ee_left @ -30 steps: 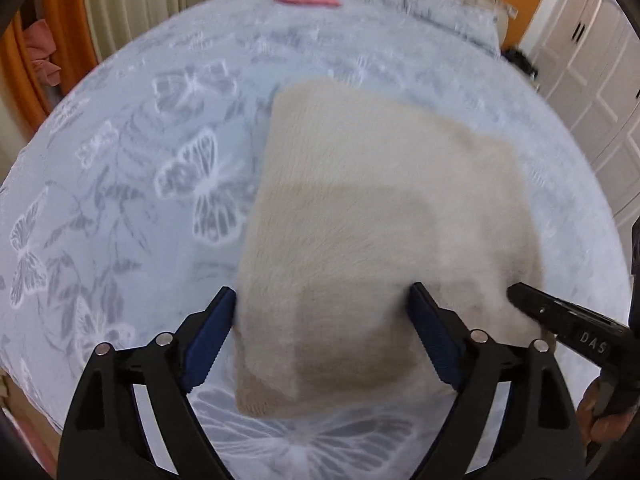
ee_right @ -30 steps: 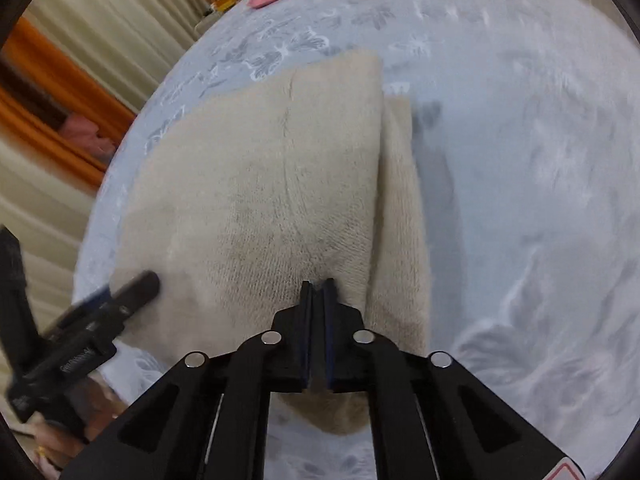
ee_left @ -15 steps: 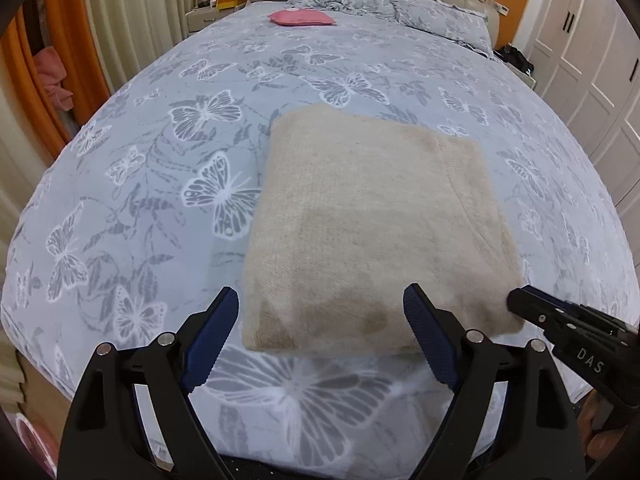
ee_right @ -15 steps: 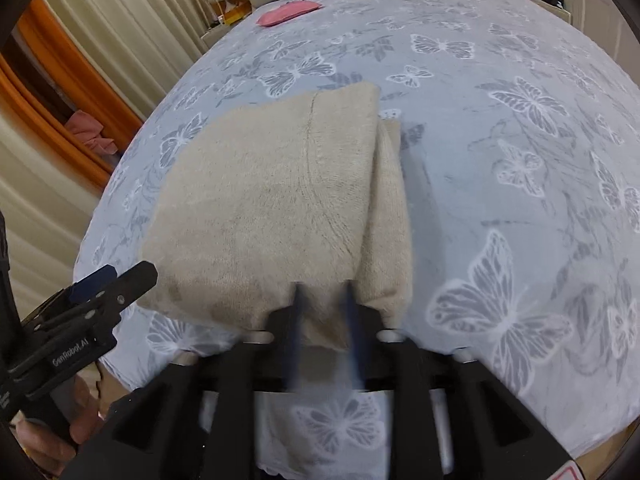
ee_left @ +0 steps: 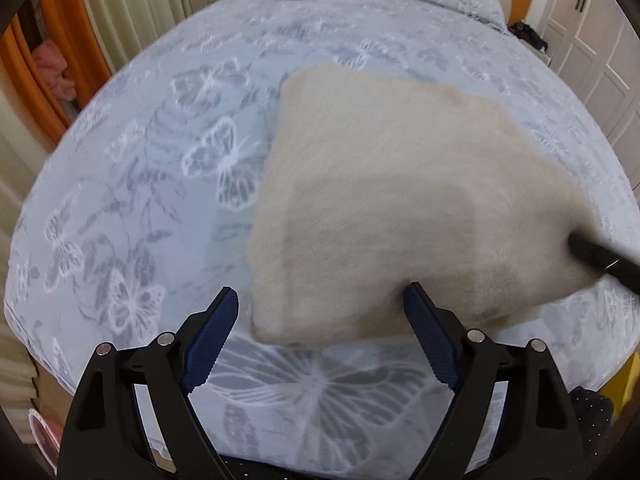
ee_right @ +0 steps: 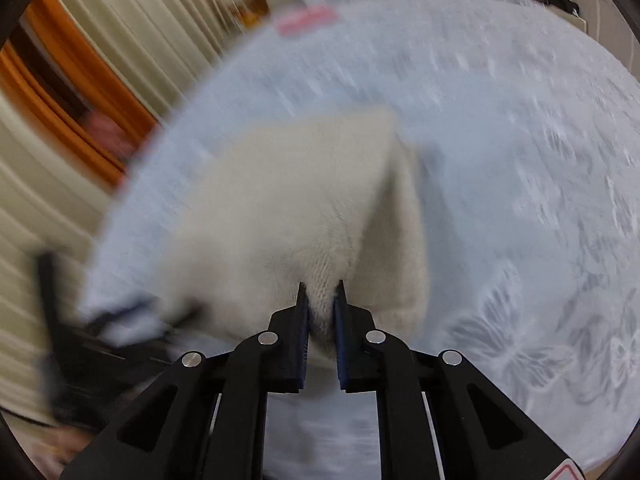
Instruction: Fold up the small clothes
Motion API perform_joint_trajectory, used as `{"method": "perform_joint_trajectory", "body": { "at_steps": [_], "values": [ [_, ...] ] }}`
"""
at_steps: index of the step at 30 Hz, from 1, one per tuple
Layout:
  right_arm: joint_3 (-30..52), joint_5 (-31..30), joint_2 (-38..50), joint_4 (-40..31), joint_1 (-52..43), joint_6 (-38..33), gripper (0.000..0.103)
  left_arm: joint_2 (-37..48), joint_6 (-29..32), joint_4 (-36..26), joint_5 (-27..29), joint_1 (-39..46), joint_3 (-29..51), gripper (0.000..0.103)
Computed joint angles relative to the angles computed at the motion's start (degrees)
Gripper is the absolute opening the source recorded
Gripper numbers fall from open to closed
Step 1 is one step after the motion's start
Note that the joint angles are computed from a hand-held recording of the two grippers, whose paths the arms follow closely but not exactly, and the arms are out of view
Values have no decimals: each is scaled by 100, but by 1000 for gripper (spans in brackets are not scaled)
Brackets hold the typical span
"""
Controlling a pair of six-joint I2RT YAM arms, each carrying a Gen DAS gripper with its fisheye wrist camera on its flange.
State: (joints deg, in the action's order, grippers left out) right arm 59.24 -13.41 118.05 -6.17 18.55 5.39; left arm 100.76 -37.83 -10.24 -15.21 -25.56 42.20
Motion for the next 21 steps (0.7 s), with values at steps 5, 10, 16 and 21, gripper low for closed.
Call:
{"method": "perform_joint_trajectory", "body": {
  "at_steps": [5, 10, 16, 21],
  "values": [
    [-363, -44, -114, 305, -57, 168, 21, 86, 70, 226, -99, -86, -224, 84],
    [-1013, 555, -1276, 486, 165, 196, 22, -685, -39, 116, -385, -294, -602, 93],
    [-526, 540, -826, 63, 193, 138, 62, -1419, -233, -2, -429, -155, -814, 98],
    [-11, 189, 385, 27, -52, 265, 26, -336, 2, 86, -78, 175, -329, 96]
  ]
}}
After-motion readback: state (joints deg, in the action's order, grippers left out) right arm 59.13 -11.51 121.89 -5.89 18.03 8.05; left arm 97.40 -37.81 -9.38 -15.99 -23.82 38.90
